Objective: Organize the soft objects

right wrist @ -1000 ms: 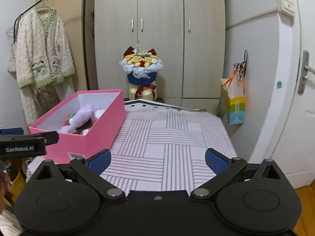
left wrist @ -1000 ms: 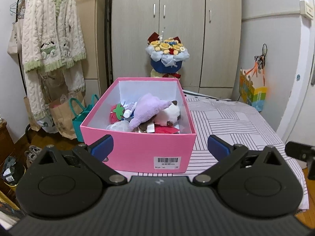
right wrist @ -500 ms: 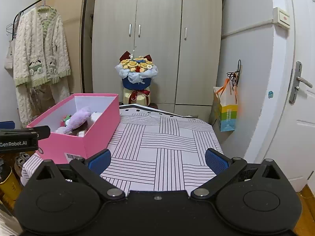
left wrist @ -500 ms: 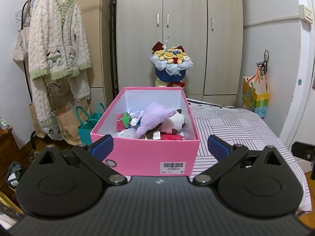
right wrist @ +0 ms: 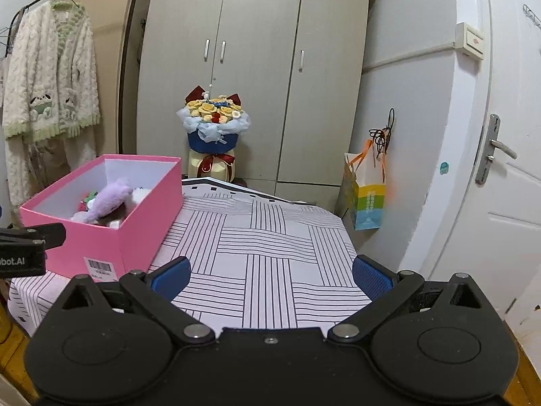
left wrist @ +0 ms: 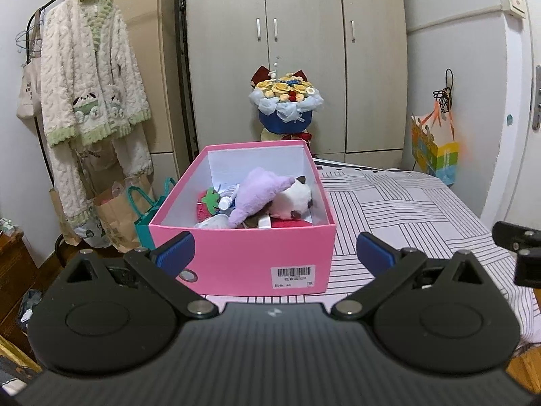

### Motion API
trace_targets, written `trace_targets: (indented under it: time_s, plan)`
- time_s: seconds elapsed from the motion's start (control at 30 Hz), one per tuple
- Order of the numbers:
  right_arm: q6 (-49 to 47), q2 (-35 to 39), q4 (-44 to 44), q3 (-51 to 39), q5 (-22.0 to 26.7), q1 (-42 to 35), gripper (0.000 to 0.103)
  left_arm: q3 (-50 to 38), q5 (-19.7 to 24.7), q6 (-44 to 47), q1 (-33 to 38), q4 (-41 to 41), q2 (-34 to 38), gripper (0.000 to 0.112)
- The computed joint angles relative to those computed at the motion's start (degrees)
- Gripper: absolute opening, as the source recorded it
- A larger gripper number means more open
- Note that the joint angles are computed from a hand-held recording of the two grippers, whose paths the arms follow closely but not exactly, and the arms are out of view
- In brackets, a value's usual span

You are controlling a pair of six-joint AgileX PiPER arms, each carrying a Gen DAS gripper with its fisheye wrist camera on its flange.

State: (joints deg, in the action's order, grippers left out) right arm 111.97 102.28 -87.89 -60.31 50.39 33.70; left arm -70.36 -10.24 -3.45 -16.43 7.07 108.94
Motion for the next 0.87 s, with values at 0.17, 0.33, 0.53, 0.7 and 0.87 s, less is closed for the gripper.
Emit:
trace_targets:
  time_s: [0.17,0.33,0.53,0.7,0.87]
  plan:
    - [1.2,-0.2,-0.8,0.5,-0.1,0.1,0.103,1.0,-1.5,3.7,-0.3,-3.6,-0.2,0.103]
    - [5.2,-1.5,-3.9,2.5,-0.2,0.3,0.103,1.4,-3.0,7.1,-0.5,-7.0,0.2,0.103]
    - [6.5,-1.4,-4.6,2.7,-0.9,0.0,0.103,1.3,-3.8,9.9,-0.8,-9.9,0.7,0.103]
    - [6.6,-1.2,-4.3,2.7,-1.9,-0.9,0.103,0.8,-3.0,6.3,-0.3,-6.7,0.7,0.103]
    - [7.0,-1.3,-4.2,3.0,-2.4,-1.6,0.103,0.9,-3.4,8.4,-0.5,-8.4,0.8,0.103]
